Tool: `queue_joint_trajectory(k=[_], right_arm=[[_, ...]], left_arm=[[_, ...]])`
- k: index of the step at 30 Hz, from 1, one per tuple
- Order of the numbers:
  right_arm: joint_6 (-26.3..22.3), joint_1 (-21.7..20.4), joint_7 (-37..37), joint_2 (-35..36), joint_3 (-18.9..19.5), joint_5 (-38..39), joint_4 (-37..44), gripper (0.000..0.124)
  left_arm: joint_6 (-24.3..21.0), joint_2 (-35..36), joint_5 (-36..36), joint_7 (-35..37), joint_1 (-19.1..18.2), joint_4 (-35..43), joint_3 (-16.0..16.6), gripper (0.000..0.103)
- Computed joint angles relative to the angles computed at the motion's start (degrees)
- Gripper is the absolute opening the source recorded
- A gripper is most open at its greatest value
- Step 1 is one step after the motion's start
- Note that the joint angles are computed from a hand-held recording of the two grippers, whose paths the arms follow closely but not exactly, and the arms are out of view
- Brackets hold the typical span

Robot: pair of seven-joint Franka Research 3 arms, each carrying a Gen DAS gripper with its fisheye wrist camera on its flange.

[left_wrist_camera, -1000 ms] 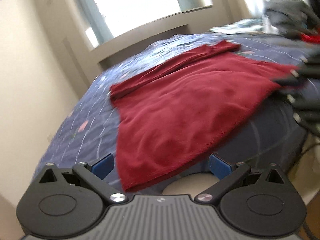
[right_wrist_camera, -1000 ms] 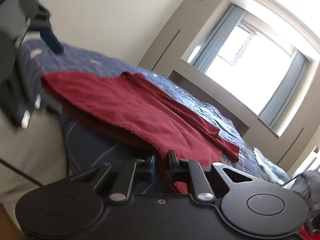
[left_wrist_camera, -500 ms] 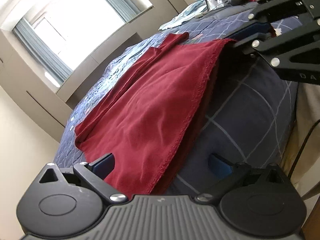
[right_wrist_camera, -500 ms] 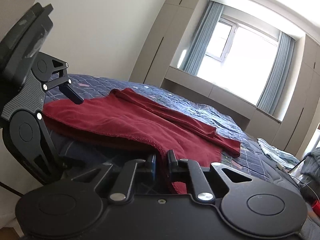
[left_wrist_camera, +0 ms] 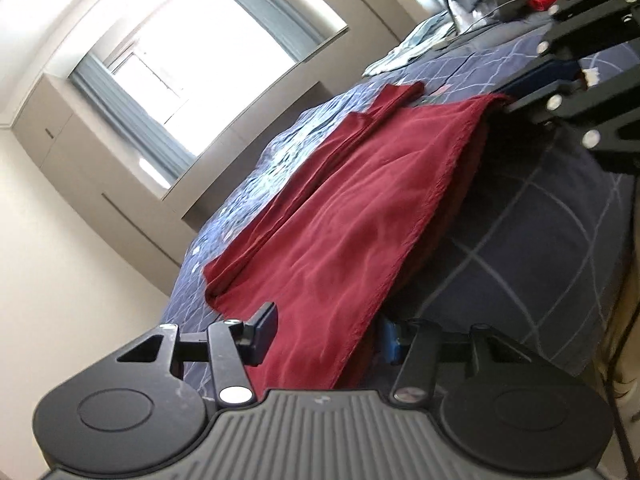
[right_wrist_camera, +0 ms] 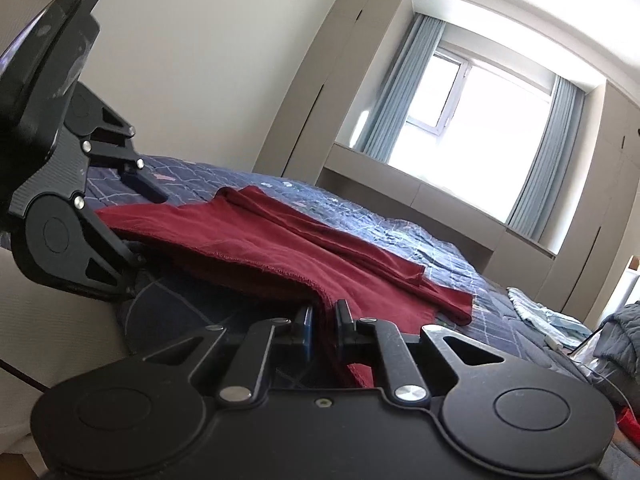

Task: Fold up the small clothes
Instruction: 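Lift the hem with both grippers and raise the sweater off the bed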

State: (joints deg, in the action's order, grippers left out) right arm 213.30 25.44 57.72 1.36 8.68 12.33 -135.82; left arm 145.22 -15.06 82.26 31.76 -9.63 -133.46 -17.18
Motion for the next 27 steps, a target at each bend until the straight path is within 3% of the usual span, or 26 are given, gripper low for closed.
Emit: queue_joint_trajectory(k=[4,7,10,14,17,19,23,25,27], right_arm=[[-0.17,0.13,-0.09,-0.18,0.11,1.06,-0.24,0.008],[-1.41,0.42,-1.82,-0.35,0.27,2.24,-0.16,0.008],[-3.0,0.93,-4.97,-0.33,0.51,4.5,0.31,0.009],[-6.68,2.07,-12.21,0.0,0.88,9.45,1.69,0.021],[-7.71,2.97,-17.57,0.38,1.02,12.28,2.27,0.033],[-8.0,4.26,-23.69,1.0,1.12,16.97,3.21,0.042],[-6.35,8.28,-38.69,3.39,0.47,31.78,7.01,0.043],[-5.41,9.47,-43.19,4.68,-0.16,38.13,9.64,0.041],[-3.56,9.93,-45.51,5.9,-0.51,42.35,11.78,0.025]], left_arm=[[-2.2,0.85,-2.22,2.55,-0.16,0.25,-0.12,0.056],[-2.77,0.91,-6.98,6.65,-0.22,-0.37,1.04,0.038],[-2.77,0.02,-8.6,7.51,0.85,-0.92,1.77,0.034],[-0.49,-1.08,-11.37,9.85,2.21,-0.89,2.97,0.013],[1.81,-2.15,-11.98,11.04,3.45,-1.4,3.18,0.009],[3.06,-2.9,-12.31,10.87,4.09,-1.81,3.0,0.008],[4.12,-3.98,-13.52,10.33,4.96,-2.32,2.32,0.007],[4.97,-4.31,-13.99,10.34,5.49,-2.35,2.41,0.007],[5.69,-4.68,-14.51,10.64,5.94,-2.42,2.44,0.007]])
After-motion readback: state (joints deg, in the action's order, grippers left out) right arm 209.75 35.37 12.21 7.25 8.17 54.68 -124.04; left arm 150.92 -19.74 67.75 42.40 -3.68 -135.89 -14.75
